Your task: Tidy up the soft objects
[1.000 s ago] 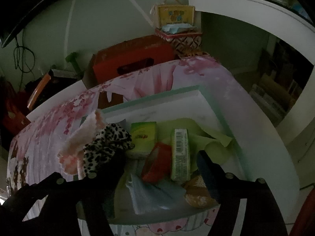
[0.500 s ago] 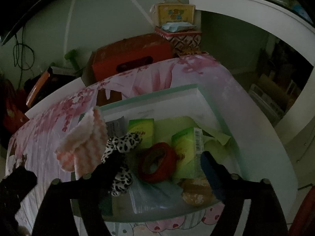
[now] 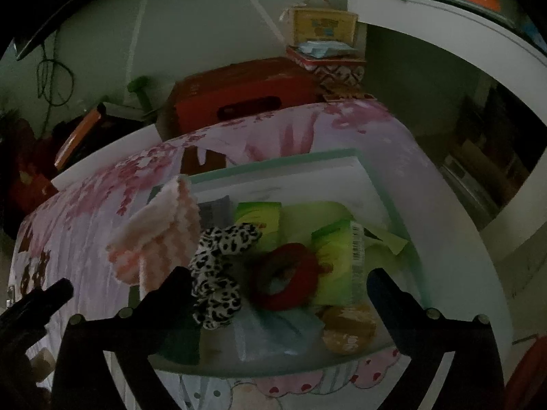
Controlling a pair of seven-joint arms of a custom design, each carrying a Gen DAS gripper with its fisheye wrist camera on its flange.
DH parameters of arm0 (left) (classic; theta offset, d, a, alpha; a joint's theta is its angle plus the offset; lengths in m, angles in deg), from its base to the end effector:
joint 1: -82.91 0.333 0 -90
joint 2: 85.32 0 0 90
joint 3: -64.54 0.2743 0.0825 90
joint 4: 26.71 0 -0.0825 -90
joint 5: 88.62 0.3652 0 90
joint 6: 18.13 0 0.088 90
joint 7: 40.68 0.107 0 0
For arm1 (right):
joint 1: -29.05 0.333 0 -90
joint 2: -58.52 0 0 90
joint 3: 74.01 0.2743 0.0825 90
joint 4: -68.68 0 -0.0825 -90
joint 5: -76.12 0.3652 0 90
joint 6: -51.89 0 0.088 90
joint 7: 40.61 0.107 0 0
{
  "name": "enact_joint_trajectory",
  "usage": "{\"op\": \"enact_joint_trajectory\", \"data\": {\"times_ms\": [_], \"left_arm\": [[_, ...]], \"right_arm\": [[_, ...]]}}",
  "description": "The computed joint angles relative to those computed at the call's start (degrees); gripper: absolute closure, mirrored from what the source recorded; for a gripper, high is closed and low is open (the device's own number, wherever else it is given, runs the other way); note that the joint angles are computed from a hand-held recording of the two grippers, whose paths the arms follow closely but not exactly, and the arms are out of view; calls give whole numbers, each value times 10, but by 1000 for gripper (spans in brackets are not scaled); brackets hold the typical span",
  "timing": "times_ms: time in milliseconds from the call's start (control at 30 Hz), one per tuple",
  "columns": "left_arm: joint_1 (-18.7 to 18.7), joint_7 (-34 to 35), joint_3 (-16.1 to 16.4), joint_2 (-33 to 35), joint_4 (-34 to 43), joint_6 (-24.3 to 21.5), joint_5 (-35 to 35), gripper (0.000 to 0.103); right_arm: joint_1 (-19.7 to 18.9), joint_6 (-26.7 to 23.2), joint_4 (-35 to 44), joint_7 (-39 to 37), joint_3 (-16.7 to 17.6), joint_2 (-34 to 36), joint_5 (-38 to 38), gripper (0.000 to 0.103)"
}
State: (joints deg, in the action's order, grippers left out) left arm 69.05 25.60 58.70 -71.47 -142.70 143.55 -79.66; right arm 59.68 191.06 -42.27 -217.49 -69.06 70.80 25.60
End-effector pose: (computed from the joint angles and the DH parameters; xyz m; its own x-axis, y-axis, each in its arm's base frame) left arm 0.5724 -0.2105 0.3649 -0.0883 -0.9885 0.1229 -0.8557 0.0121 -0.5174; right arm 0.4941 0.3479 0.3751 -0.3605 -0.9284 -0.0899 -0.7012 0.3333 -0.6302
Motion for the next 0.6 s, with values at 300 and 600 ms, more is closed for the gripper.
{"op": "enact_joint_trajectory", "data": {"times_ms": [300,600], "left_arm": [[-7,-29,10,12,10,-18,35,3],[-15,-30,16,8,8,-30,63,3]], "right_arm": [[1,6,9,-22,0,11,15,0],[12,-8,25,-39,2,19,20,0]]}}
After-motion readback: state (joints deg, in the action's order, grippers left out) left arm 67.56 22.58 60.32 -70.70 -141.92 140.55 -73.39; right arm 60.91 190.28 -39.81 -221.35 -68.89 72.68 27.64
